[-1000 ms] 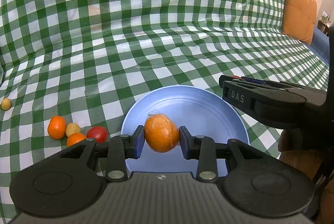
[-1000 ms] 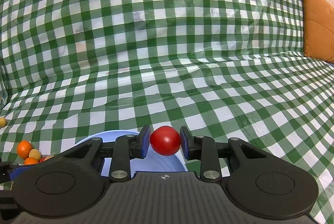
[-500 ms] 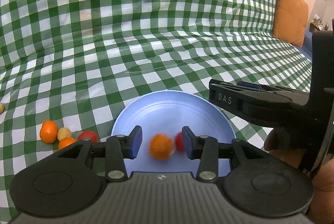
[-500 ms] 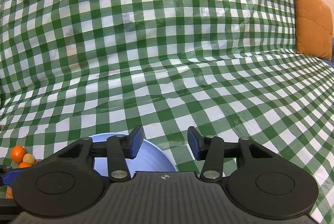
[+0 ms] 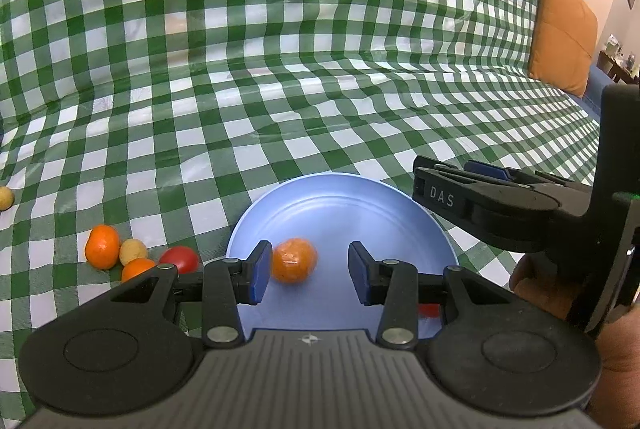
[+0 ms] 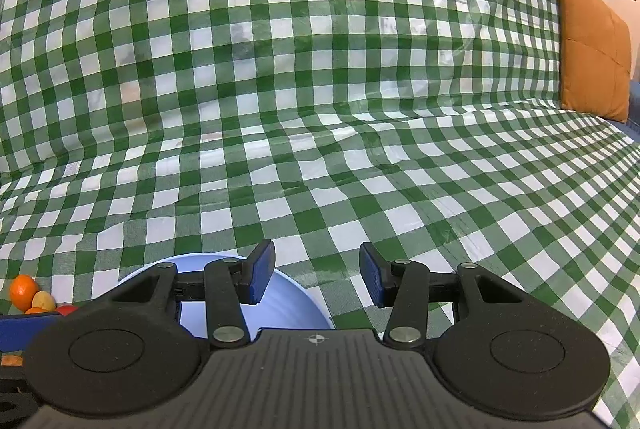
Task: Organize fruits
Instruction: 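Move the left tool to the fruit pile and grasp an orange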
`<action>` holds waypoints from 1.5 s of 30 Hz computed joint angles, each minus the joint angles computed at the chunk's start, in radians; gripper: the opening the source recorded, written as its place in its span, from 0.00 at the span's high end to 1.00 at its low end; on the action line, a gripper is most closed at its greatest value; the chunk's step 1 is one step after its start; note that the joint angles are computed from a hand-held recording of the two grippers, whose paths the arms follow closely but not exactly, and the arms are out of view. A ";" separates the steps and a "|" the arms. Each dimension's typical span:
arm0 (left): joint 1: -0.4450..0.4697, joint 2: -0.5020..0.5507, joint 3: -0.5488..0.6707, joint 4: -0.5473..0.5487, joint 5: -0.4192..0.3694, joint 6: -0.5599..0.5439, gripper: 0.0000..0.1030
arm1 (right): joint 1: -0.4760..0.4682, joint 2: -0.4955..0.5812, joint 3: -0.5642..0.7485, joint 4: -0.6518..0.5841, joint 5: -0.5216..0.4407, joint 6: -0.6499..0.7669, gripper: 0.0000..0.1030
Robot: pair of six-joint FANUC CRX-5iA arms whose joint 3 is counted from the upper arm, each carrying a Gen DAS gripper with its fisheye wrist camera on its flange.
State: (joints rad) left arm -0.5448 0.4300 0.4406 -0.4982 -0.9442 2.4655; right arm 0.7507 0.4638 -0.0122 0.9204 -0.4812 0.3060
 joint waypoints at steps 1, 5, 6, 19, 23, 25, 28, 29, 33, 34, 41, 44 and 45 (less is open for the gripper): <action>0.001 -0.001 0.000 0.000 -0.002 0.000 0.55 | -0.001 0.000 -0.001 0.002 -0.001 -0.001 0.53; 0.001 -0.003 -0.001 -0.004 -0.007 0.007 0.55 | -0.003 0.000 -0.002 0.008 0.002 -0.007 0.53; 0.000 -0.001 0.001 -0.005 -0.011 0.007 0.55 | -0.003 0.000 -0.002 0.011 0.003 -0.009 0.53; -0.008 -0.009 0.001 -0.052 -0.038 0.061 0.76 | -0.019 -0.015 -0.045 0.098 0.073 -0.076 0.54; 0.000 -0.031 -0.022 -0.072 -0.060 0.094 0.84 | -0.037 -0.033 -0.085 0.193 0.144 -0.151 0.63; 0.010 -0.046 -0.037 -0.078 -0.072 0.110 0.86 | -0.047 -0.041 -0.103 0.247 0.180 -0.198 0.66; 0.036 -0.076 -0.067 -0.087 -0.081 0.144 0.86 | -0.065 -0.049 -0.125 0.340 0.237 -0.269 0.68; 0.043 -0.087 -0.077 -0.096 -0.085 0.157 0.86 | -0.072 -0.053 -0.133 0.368 0.261 -0.292 0.69; 0.091 -0.145 -0.129 -0.142 -0.116 0.239 0.86 | -0.083 -0.061 -0.149 0.387 0.364 -0.297 0.69; 0.105 -0.160 -0.145 -0.153 -0.126 0.263 0.86 | -0.084 -0.063 -0.152 0.380 0.395 -0.285 0.69; 0.197 -0.245 -0.249 -0.175 -0.168 0.365 0.86 | -0.171 -0.051 -0.144 0.749 0.704 -0.536 0.69; 0.228 -0.269 -0.282 -0.167 -0.166 0.385 0.86 | -0.209 -0.024 -0.088 0.980 0.836 -0.710 0.69; 0.233 -0.276 -0.292 -0.165 -0.163 0.391 0.86 | -0.215 -0.015 -0.069 1.029 0.872 -0.750 0.69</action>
